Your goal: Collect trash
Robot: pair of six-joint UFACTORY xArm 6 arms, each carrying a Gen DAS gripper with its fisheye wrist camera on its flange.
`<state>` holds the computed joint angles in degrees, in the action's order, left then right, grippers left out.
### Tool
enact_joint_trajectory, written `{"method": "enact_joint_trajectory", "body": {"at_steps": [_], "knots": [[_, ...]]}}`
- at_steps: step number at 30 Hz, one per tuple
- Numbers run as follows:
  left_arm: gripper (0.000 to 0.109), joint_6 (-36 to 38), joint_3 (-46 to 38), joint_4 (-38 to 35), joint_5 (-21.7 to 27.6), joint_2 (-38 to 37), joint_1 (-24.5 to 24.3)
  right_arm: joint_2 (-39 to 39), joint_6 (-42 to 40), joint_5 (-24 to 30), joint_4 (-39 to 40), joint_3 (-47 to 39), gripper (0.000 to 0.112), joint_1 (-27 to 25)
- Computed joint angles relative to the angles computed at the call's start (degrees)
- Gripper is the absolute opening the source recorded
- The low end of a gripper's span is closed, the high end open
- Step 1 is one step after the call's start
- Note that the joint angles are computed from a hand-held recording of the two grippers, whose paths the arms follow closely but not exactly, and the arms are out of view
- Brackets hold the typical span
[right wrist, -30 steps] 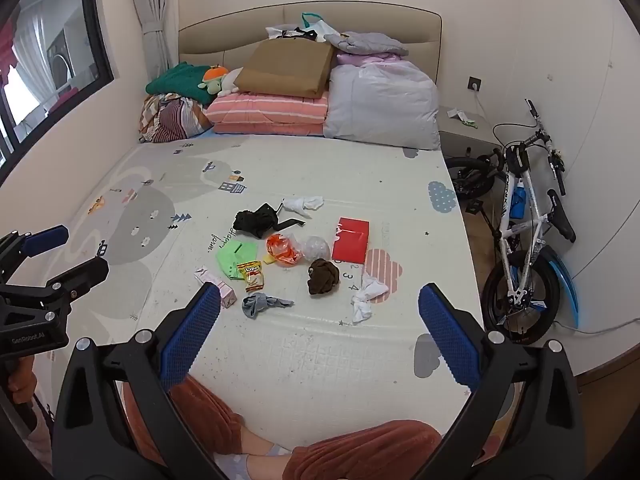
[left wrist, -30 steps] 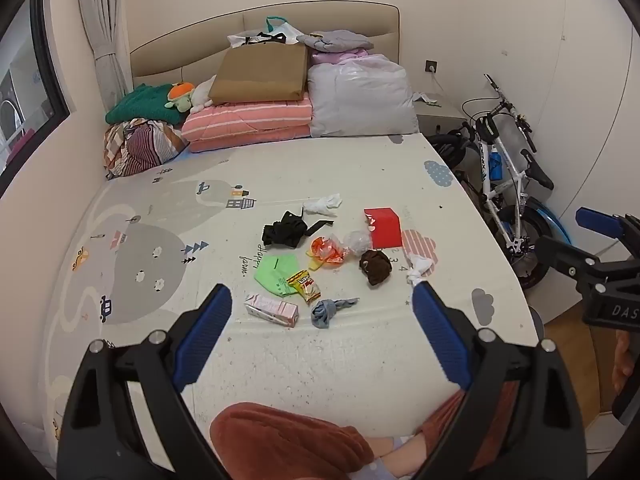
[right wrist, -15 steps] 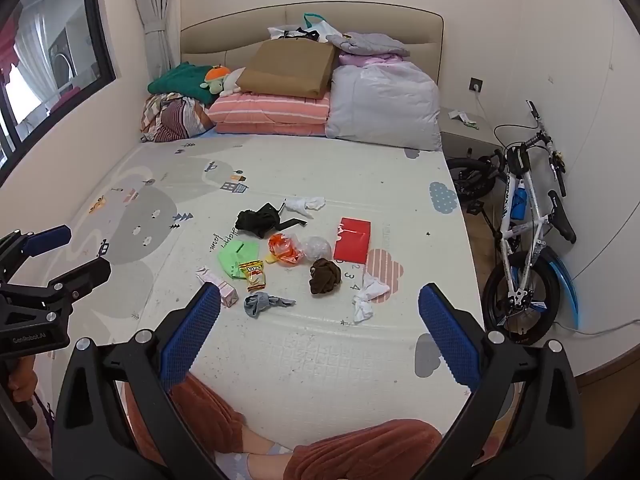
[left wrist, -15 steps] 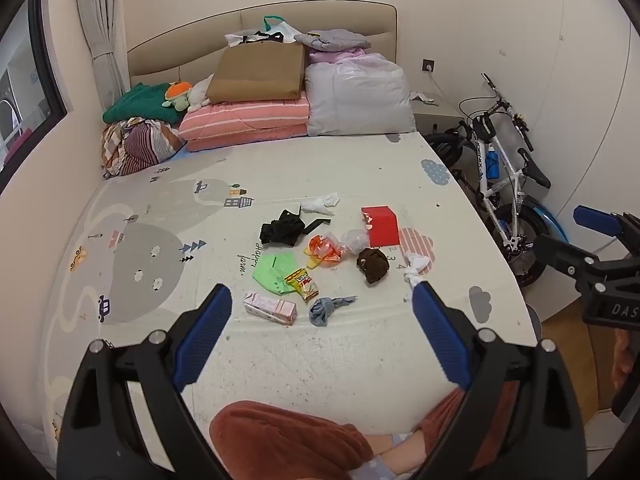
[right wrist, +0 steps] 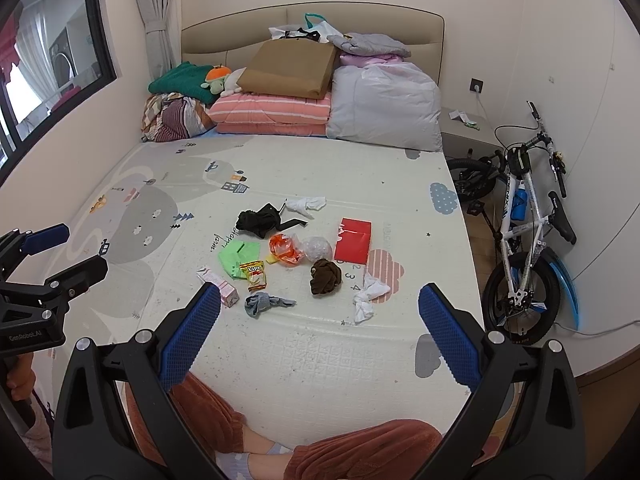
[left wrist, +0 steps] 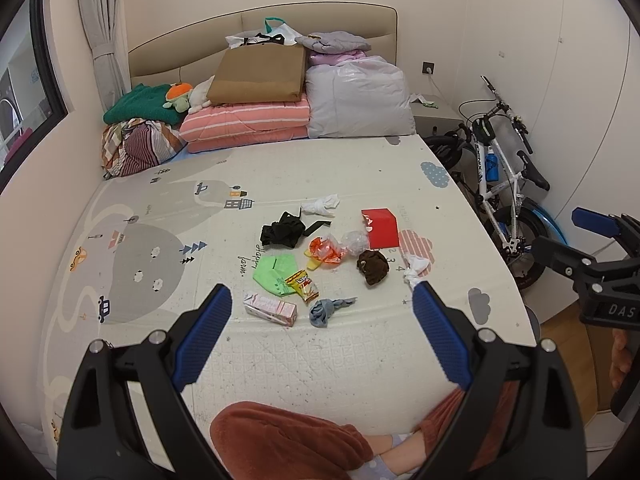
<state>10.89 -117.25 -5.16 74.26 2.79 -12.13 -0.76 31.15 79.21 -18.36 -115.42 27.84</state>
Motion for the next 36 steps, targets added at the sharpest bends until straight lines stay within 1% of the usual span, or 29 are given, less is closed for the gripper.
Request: {"method": "enact_joint_trajectory", "body": {"at_steps": [8, 10, 16, 17, 18, 25, 27, 28, 29, 36], "knots": [[0.092, 0.31, 1.95, 0.12, -0.84, -1.19, 0.36, 0.18, 0.29, 0.1, -0.37, -0.36, 0.096, 0.25], [0.092, 0.22, -0.41, -0.18, 0.17, 0.22, 0.2, 0.07, 0.12, 0.04, -0.17, -0.23, 0.096, 0.08], [0.092, 1.17, 0.19, -0.43, -0.06, -0.29, 0.76, -0.02, 0.11, -0.05, -0.08, -0.2, 0.096, -0.01], [0.092, 1.26, -0.35, -0.5, 0.38, -0.04, 0.91, -0.05, 0.1, -0.06, -0.2, -0.13, 0.096, 0.0], [0.092, -0.15, -3.29, 0.01, 1.22, 1.59, 0.15, -0.02, 0.11, -0.01, -0.26, -0.19, 0.096, 0.04], [0.092, 0.1, -6.32, -0.13, 2.79, 3.1, 0.54, -0.37, 0.03, -0.13, -0.06, 0.31, 0.096, 0.02], [0.092, 0.26, -7.64, -0.27, 3.46, 3.87, 0.77, 0.29, -0.05, 0.38, -0.12, -0.8, 0.096, 0.2], [0.092, 0.01, -7.63, 0.1, 3.52, 3.65, 0.34, 0.12, 0.08, 0.21, -0.15, -0.52, 0.096, 0.17], [0.092, -0.1, -5.21, 0.17, 2.37, 2.39, 0.1, 0.09, 0.12, 0.2, -0.19, -0.47, 0.096, 0.19], [0.092, 0.0, -5.91, 0.27, 2.61, 2.66, 0.29, 0.01, 0.21, 0.08, -0.28, -0.28, 0.096, 0.28]]}}
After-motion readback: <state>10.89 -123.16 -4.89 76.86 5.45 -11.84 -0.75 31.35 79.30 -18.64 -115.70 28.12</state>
